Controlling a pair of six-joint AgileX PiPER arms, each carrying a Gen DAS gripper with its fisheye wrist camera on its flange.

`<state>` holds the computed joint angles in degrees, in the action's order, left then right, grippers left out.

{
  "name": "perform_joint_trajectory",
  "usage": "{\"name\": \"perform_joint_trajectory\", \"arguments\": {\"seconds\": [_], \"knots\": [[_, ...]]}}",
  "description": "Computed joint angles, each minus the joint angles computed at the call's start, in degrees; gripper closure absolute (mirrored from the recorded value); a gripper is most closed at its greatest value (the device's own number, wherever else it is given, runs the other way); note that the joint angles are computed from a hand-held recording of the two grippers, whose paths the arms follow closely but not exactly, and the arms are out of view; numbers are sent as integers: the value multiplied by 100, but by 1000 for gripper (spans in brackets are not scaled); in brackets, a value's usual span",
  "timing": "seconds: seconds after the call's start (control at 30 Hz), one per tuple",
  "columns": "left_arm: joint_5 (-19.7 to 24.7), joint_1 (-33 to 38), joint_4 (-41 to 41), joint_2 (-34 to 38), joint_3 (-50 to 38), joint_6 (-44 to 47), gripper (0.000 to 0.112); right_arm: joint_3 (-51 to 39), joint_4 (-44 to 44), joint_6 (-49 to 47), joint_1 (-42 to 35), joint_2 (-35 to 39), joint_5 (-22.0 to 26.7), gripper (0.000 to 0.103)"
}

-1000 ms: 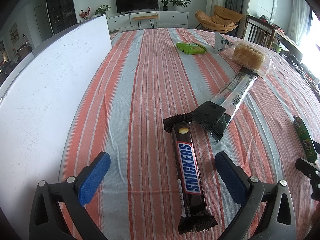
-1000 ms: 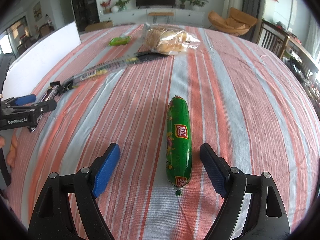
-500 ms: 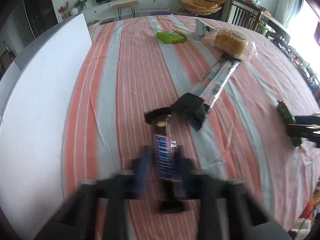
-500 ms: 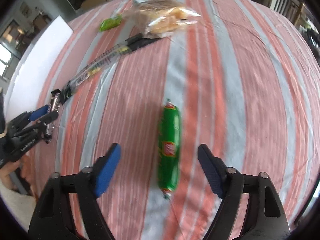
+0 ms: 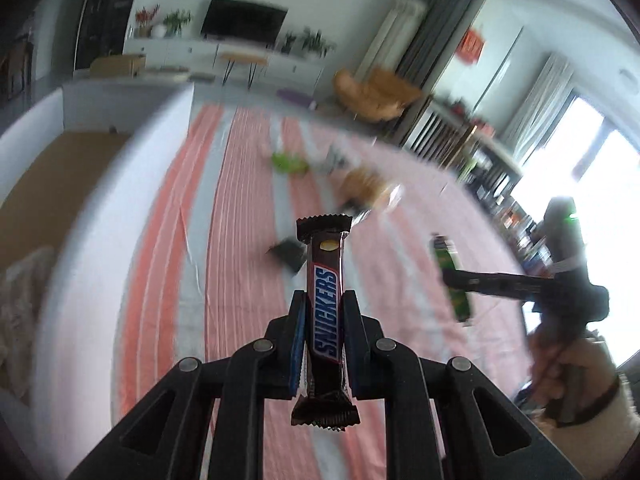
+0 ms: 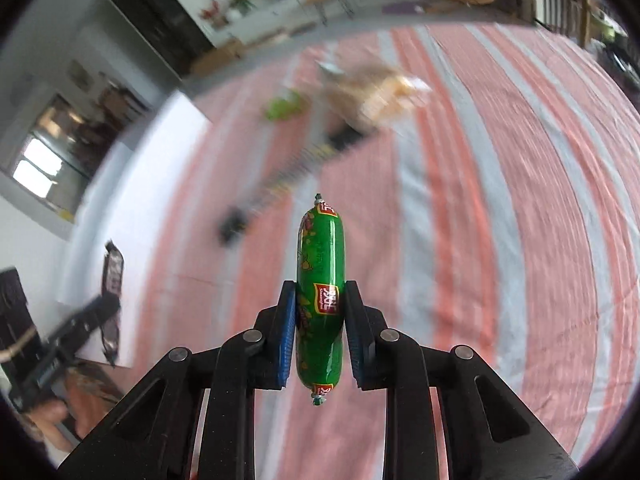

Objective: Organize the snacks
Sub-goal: 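Carry both snacks into the white box and open both tools, then withdraw both open tools from the box back over the table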

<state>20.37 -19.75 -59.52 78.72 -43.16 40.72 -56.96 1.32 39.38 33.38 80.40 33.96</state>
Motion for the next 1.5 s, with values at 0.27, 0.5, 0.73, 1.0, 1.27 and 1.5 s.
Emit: {"name": "perform_joint_trajectory", "arguments": {"seconds": [0.27, 0.5, 0.73, 1.0, 1.27, 1.5], "knots": [[1552, 2423, 404, -1592, -93, -119, 96, -2772, -300, 77, 1133, 1370, 372, 80], [1925, 4586, 992, -998, -376, 201, 96, -6566, 420, -724, 1756, 3926, 1432, 79], [1151, 5199, 837, -153, 39, 304, 32, -7070, 962, -871, 1846, 4706, 1161, 52], [614, 4503, -368, -631, 660, 943, 28, -2997, -2221, 1149, 1703, 2660, -96, 37], [131, 1798, 1141, -1154, 395, -1023, 18, 497, -5336, 4268, 1124, 1367, 374, 37], [-546, -600, 2698, 526, -428, -2849, 18, 1722, -5998, 5225, 594, 611, 188, 37]]}}
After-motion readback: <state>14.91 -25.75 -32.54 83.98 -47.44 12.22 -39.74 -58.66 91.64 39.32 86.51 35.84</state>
